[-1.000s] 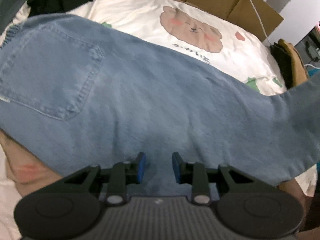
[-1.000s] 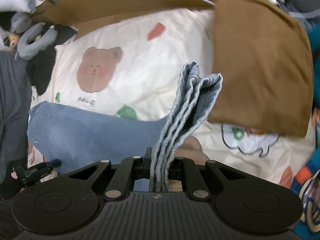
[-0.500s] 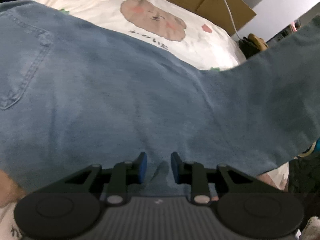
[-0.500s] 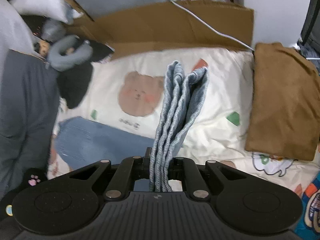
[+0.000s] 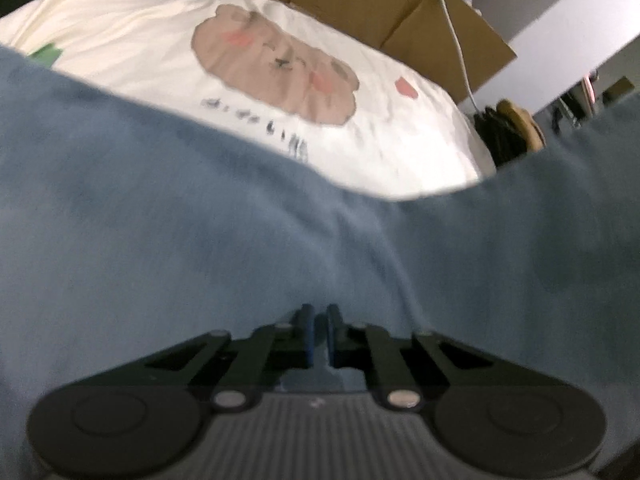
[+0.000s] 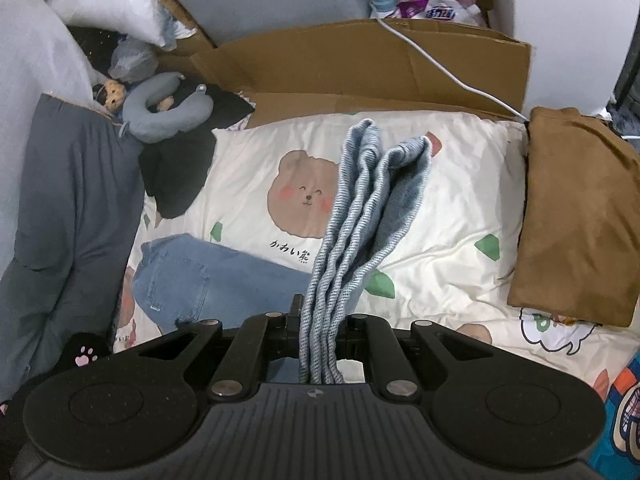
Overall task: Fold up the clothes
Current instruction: 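Lift the folded jeans with the right tool and carry them up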
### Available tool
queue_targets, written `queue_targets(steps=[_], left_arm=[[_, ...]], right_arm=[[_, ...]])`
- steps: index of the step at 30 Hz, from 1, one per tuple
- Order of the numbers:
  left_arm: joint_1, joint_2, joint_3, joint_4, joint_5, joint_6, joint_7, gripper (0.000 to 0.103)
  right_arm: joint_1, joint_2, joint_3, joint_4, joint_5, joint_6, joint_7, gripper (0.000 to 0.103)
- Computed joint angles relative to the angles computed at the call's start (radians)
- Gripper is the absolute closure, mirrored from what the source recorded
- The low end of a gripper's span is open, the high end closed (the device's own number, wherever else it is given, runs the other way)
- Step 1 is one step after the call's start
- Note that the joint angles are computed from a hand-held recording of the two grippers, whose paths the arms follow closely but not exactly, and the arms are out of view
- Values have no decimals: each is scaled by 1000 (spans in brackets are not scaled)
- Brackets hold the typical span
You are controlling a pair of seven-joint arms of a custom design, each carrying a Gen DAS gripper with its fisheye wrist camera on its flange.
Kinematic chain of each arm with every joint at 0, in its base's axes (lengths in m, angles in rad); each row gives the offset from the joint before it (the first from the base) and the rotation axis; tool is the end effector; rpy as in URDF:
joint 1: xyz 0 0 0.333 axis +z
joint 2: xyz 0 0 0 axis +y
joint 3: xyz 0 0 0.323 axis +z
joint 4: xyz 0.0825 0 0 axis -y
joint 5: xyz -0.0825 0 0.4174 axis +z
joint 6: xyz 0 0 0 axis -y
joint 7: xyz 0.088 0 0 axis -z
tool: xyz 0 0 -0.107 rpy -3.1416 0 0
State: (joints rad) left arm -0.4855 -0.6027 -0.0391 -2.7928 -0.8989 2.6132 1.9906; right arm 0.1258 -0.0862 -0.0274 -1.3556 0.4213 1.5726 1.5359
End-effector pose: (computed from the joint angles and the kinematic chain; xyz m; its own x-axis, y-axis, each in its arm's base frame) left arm 0.3484 -0.1803 0.4028 -0.3185 -0.8029 0.5039 -0.9099 0.1100 -0.3999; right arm 0.5348 0.0957 0.7978 0.2435 -0.8915 -0.3820 -0.9420 -0.1236 -0.3119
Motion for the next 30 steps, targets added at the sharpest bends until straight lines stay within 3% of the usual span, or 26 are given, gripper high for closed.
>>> queue_targets(steps=[8, 14, 22, 30], left_arm=[[19, 177, -37, 122, -15, 64, -14, 99], [26, 249, -36, 175, -97, 34, 29, 99], [51, 120, -55, 74, -115, -14, 74, 100], [49, -79, -6, -49, 8, -165, 63, 100]], right_arm=[[8, 40, 11, 50, 1, -24, -9, 94], [12, 66, 20, 82, 11, -26, -21, 94], [28, 164, 47, 226, 35, -55, -24, 94], [59, 354, 111, 513, 75, -127, -6, 94]])
